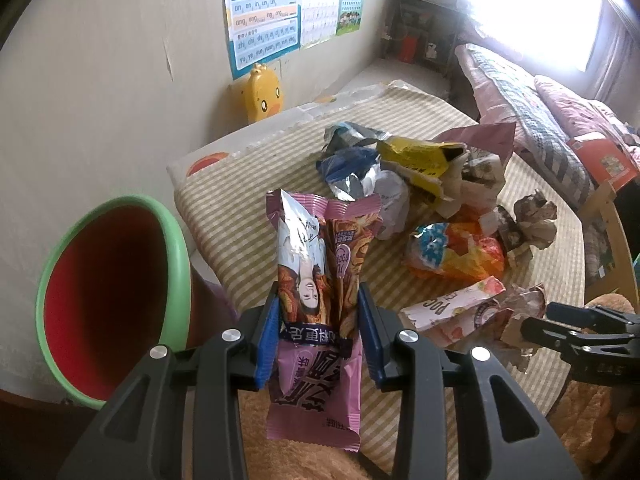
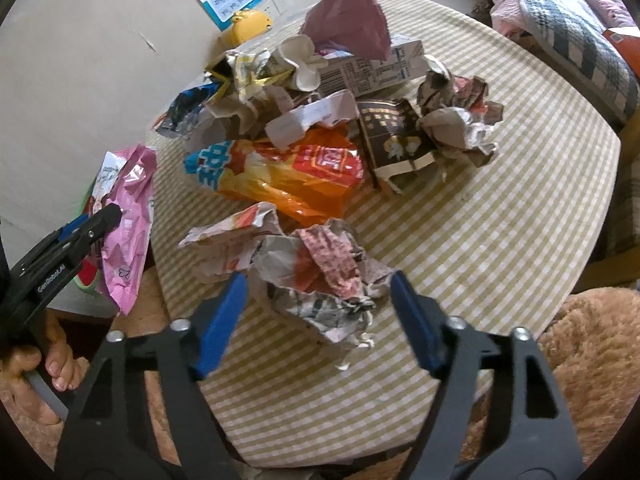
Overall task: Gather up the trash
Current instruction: 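Carry the pink wrapper into the red bucket with the left tool while the right tool drops crumpled paper there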
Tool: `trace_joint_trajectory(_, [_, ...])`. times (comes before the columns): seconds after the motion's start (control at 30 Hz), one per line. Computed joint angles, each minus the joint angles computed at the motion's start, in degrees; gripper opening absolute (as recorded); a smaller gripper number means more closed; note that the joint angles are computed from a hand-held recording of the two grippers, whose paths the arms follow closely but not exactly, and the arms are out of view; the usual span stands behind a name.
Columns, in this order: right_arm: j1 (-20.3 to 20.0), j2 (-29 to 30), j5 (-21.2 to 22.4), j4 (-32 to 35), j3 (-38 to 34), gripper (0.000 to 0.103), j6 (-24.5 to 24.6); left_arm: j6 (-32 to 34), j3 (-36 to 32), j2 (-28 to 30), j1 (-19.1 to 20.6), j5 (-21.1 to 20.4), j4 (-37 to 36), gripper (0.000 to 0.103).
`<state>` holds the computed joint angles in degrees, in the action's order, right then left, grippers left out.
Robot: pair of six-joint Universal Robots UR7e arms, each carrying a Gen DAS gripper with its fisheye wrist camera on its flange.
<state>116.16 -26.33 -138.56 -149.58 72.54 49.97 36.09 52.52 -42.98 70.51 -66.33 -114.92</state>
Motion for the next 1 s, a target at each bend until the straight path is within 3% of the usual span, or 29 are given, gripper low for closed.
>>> trace_joint_trajectory(0.1, [0.14, 0.23, 0.11, -0.6, -0.2, 0.043, -0.12, -0.2, -0.32, -0.07, 0.17, -0.37, 0.08, 0.034])
trace_joint_trajectory(0.23, [0.72, -0.34, -0.35, -3.91, 0.85, 0.039, -0.49, -0.8, -0.9, -0.14, 0.35, -0.85, -0.01, 0.034])
trace_joint_trajectory(0.37, [2.11, -1.2, -2.19, -6.93, 1.58, 0.026, -1.4, -1.74, -2.79, 0.33, 0.58, -1.44, 0.26, 0.034])
trace_joint_trajectory(0.63, [4.88, 0.57, -6.64, -7.61, -4.31, 0.026, -6.82, -3.48, -7.35, 1.43, 1.15, -2.9, 0.49, 0.034])
trace_joint_trajectory(0.73, [5.09, 1.81, -8.47, 0.21, -8.11, 0.027, -6.03, -3.88, -9.46, 2.19, 1.55, -2.42, 0.16, 0.034])
trace_joint_trajectory(0.77, [4.78, 1.81, -8.27, 4.07, -8.8, 0.04, -4.12, -4.28, -10.22, 2.44, 1.73, -2.33, 0.26, 0.034])
trace_joint_trajectory(0.8, [4.46, 1.62, -7.98, 6.66, -8.62, 0.066, -1.77, -4.93, -11.19, 2.74, 1.98, -2.35, 0.59, 0.034])
trace_joint_trajectory(0.83, [4.14, 1.32, -7.21, 8.52, -7.98, 0.077, 0.9, -5.35, -11.86, 2.94, 2.18, -2.35, 0.9, 0.034])
trace_joint_trajectory(0.87, [3.35, 0.55, -4.98, 9.62, -6.56, 0.084, 4.1, -5.81, -12.73, 3.21, 2.42, -2.33, 1.39, 0.034])
trace_joint_trajectory(1.0, [0.48, -1.91, 4.16, 9.75, -0.88, 0.089, 12.15, -6.44, -13.67, 3.31, 3.13, -2.43, 1.83, 0.034])
